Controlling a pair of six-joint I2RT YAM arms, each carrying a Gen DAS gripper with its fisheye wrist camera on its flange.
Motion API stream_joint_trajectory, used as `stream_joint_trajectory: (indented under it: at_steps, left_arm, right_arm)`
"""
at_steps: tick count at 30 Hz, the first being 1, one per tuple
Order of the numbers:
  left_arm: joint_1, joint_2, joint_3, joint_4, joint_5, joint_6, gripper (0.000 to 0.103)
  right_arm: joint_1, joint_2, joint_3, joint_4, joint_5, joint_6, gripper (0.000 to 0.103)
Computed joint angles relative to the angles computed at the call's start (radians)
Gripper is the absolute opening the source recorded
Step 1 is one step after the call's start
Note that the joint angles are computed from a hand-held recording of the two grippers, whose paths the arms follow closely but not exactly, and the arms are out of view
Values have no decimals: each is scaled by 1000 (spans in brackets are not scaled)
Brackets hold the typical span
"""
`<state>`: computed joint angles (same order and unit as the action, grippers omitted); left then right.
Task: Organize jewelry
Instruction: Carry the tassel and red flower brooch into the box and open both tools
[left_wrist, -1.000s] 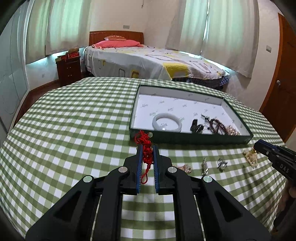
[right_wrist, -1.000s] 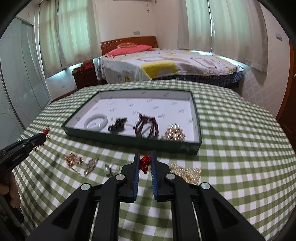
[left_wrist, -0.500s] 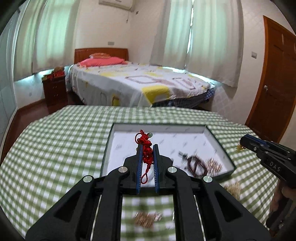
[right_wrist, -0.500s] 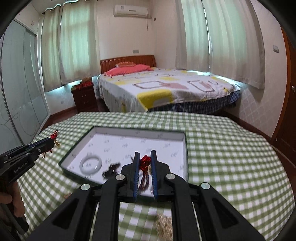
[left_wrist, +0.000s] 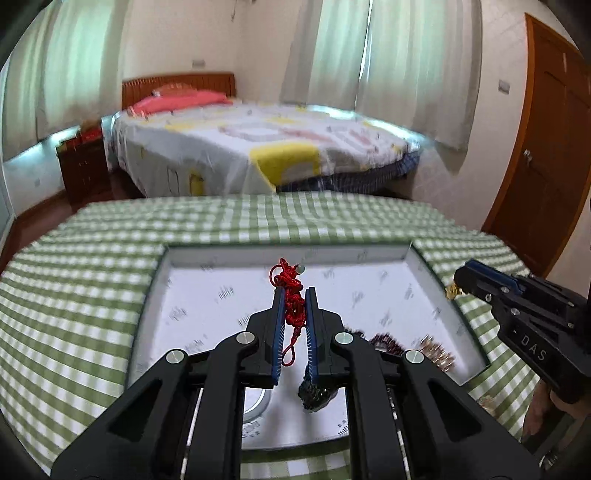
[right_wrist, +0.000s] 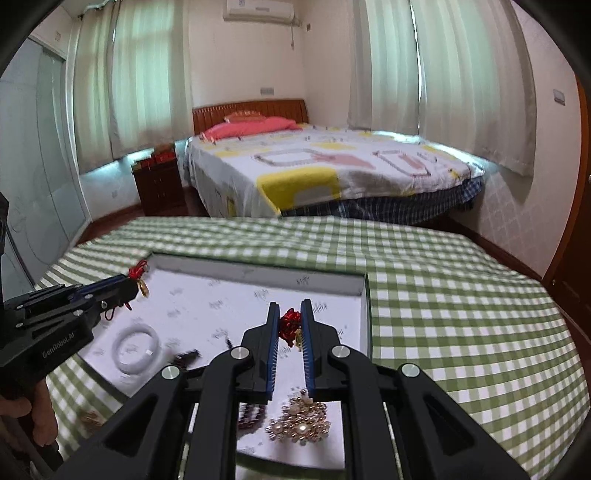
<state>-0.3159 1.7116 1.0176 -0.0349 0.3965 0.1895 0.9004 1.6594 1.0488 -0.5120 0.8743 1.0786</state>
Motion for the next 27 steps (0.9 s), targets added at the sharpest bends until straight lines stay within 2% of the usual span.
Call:
stream_joint_trajectory:
  at_steps: [4, 10, 18, 20, 24, 26, 27]
  left_arm:
    - [-23, 108, 52, -24, -32, 10, 11]
    - [-34, 185, 106, -80, -52, 11, 11]
    - [-51, 234, 157, -149, -69, 22, 11]
    - [-50, 234, 156, -147, -67, 18, 11]
    - [-50, 236, 161, -154, -61, 17, 15]
    - [-51, 238, 166, -156, -61, 14, 24]
    - [-49, 236, 165, -155, -60, 11, 32]
  right_arm:
    - [-59, 34, -38, 90, -87, -46, 12]
    - [-112, 75, -54, 141, -173, -76, 12]
    - [-136, 92, -47, 156, -217, -94, 13]
    - [-139, 93, -54, 165, -222, -93, 18]
    - [-140, 88, -75, 185, -227, -85, 26]
    - [-137, 83, -80, 188, -223, -82, 29]
    - [-134, 80, -80, 185, -218, -79, 30]
